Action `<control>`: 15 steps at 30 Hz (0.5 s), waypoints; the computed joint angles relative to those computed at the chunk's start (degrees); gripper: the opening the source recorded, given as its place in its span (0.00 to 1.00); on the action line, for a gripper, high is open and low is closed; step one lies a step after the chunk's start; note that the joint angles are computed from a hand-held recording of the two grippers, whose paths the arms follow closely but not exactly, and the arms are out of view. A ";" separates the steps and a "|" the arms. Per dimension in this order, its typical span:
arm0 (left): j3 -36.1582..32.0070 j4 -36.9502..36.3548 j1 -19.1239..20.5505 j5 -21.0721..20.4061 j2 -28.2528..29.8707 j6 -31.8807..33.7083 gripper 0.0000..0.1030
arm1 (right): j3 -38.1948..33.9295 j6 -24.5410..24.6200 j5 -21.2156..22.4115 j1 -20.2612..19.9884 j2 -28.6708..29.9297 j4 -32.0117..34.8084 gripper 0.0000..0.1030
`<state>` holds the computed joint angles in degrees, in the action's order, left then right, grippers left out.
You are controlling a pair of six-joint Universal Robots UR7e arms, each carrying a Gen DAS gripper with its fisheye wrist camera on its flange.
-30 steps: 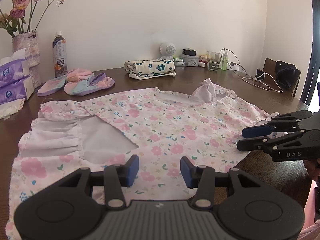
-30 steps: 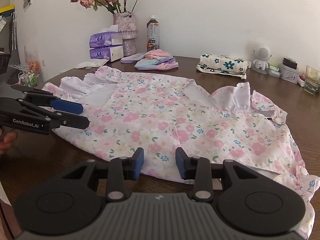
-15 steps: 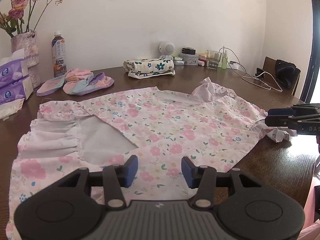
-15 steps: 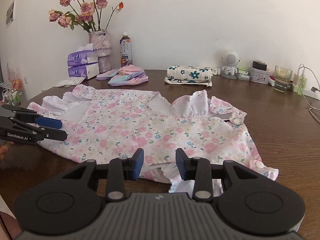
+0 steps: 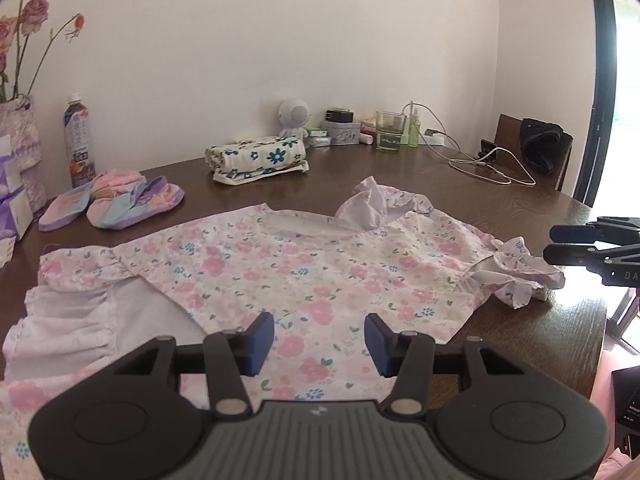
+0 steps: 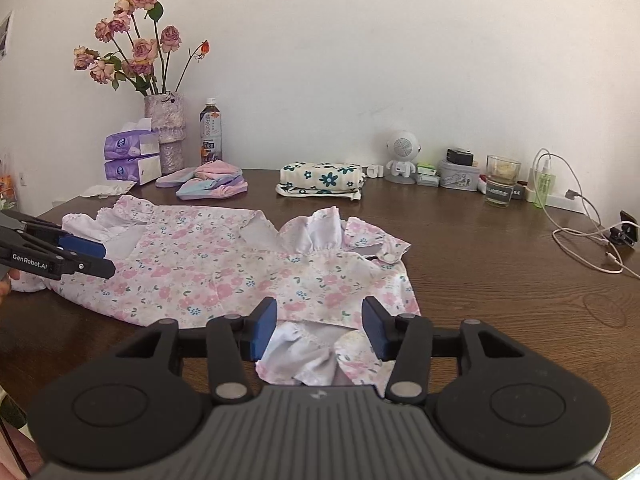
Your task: Fold clothes
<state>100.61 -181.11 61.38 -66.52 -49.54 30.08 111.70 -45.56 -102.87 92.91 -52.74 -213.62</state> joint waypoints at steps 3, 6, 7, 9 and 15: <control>-1.03 1.12 -0.58 -1.37 1.11 1.53 0.47 | 1.11 -0.51 -0.64 -0.65 -0.78 0.10 0.47; -2.52 2.79 -1.09 -2.49 2.39 2.93 0.47 | 2.03 -1.61 -1.60 -1.18 -1.39 1.07 0.47; -2.93 3.44 -1.30 -2.88 2.73 3.38 0.47 | 2.21 -2.16 -2.10 -1.25 -1.45 1.14 0.47; -3.71 4.86 -1.77 -3.66 3.48 4.64 0.47 | 2.59 -3.55 -3.09 -1.38 -1.55 1.07 0.47; -4.93 8.69 -3.34 -4.56 5.83 8.09 0.47 | 3.37 -7.36 -7.01 -2.24 -2.34 1.40 0.47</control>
<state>95.68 -172.43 58.05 -71.08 -43.71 38.17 115.07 -52.92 -109.88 90.67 -55.08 -212.22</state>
